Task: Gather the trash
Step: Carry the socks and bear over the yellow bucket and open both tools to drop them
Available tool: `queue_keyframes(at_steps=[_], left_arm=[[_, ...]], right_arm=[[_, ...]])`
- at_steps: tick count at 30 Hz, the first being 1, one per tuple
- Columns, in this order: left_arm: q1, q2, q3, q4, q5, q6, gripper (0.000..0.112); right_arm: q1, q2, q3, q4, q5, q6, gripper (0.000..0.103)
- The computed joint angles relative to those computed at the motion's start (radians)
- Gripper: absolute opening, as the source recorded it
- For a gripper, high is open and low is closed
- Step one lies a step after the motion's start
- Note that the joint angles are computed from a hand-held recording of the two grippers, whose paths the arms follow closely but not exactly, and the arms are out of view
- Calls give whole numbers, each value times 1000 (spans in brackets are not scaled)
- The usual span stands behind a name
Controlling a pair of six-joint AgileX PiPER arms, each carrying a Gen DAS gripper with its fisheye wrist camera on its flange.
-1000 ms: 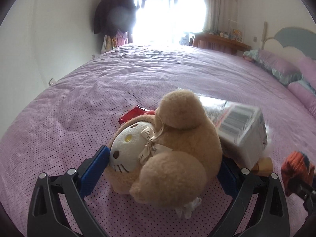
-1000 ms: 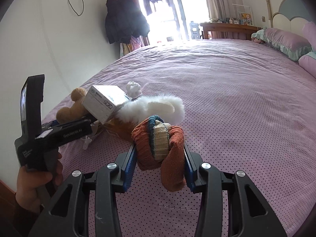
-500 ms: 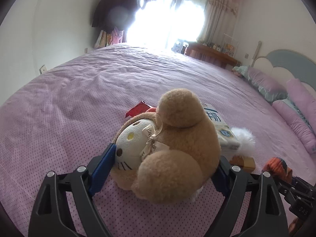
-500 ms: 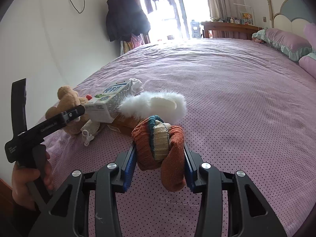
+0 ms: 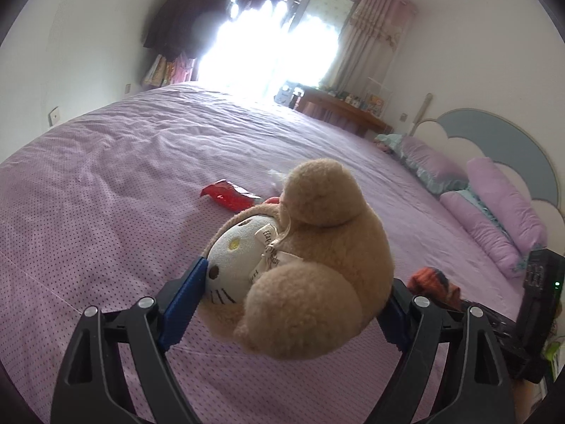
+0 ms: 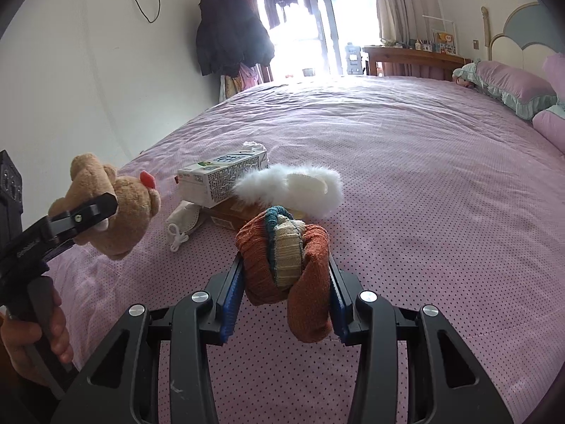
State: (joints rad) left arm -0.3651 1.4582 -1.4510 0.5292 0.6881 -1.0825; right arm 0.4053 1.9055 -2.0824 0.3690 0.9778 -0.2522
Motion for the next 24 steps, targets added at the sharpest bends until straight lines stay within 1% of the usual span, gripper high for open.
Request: queue_keyframes(at_steps=[7, 13, 19, 24], left_arm=[[-103, 23, -70, 27, 30, 18, 85], [-190, 69, -149, 26, 44, 47, 85], [-292, 147, -257, 0, 62, 99, 85], [-360, 225, -352, -70, 59, 177, 85]], right_arm=[[-27, -97, 119, 7, -40, -11, 41], [-97, -235, 280, 39, -93, -35, 41], [-218, -410, 473, 99, -126, -100, 41], [-379, -569, 640, 141, -125, -150, 41]])
